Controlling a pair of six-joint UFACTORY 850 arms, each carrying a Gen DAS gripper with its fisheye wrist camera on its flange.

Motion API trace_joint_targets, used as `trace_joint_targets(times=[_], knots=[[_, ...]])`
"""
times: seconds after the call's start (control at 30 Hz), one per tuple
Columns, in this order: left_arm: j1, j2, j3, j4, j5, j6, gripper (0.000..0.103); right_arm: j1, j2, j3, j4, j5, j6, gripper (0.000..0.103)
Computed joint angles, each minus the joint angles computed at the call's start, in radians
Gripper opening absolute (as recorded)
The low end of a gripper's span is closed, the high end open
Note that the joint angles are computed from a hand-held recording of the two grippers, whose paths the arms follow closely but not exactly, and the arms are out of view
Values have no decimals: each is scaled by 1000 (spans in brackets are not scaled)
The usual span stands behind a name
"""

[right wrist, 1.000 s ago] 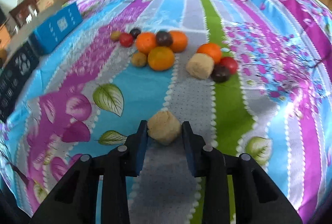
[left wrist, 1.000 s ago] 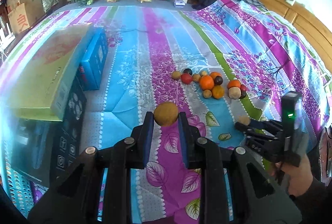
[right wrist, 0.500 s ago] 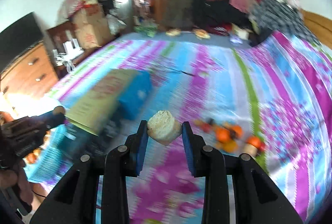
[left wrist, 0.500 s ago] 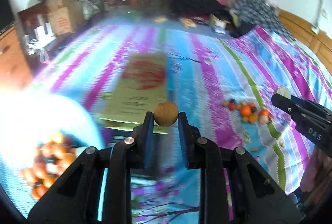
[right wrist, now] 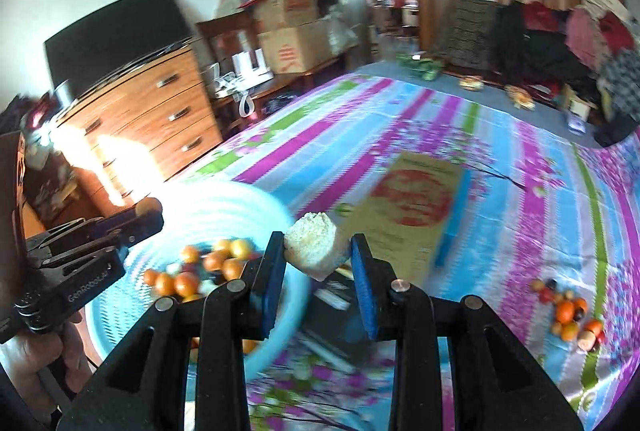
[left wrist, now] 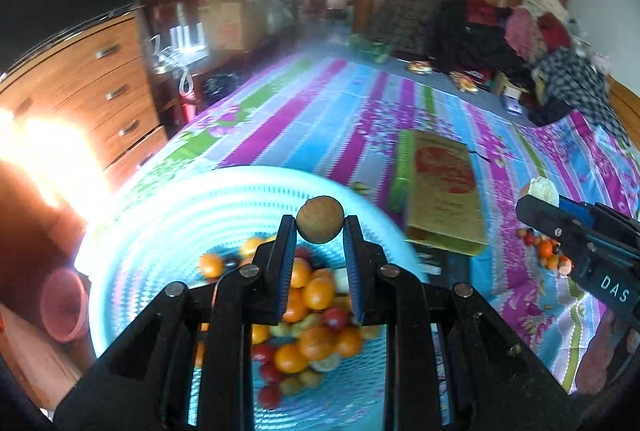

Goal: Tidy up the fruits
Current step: 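Carry the yellow-brown fruit and pale cube over the basket and open both tools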

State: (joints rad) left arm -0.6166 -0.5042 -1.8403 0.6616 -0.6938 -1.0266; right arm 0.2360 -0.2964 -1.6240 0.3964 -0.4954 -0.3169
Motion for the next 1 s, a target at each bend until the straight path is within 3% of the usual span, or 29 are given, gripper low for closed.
trace_joint_targets(times=[0.27,0.63,1.0], knots=[[45,63,107,-10,18,-46,24,94,-75,-104,-59,-77,31,35],[107,74,173,-210,-10,97,24,142,-204,-228,-121,-266,89,35],[141,65,204,-373,-39,245,24,170,-276,-279,-173,-336,137,35]])
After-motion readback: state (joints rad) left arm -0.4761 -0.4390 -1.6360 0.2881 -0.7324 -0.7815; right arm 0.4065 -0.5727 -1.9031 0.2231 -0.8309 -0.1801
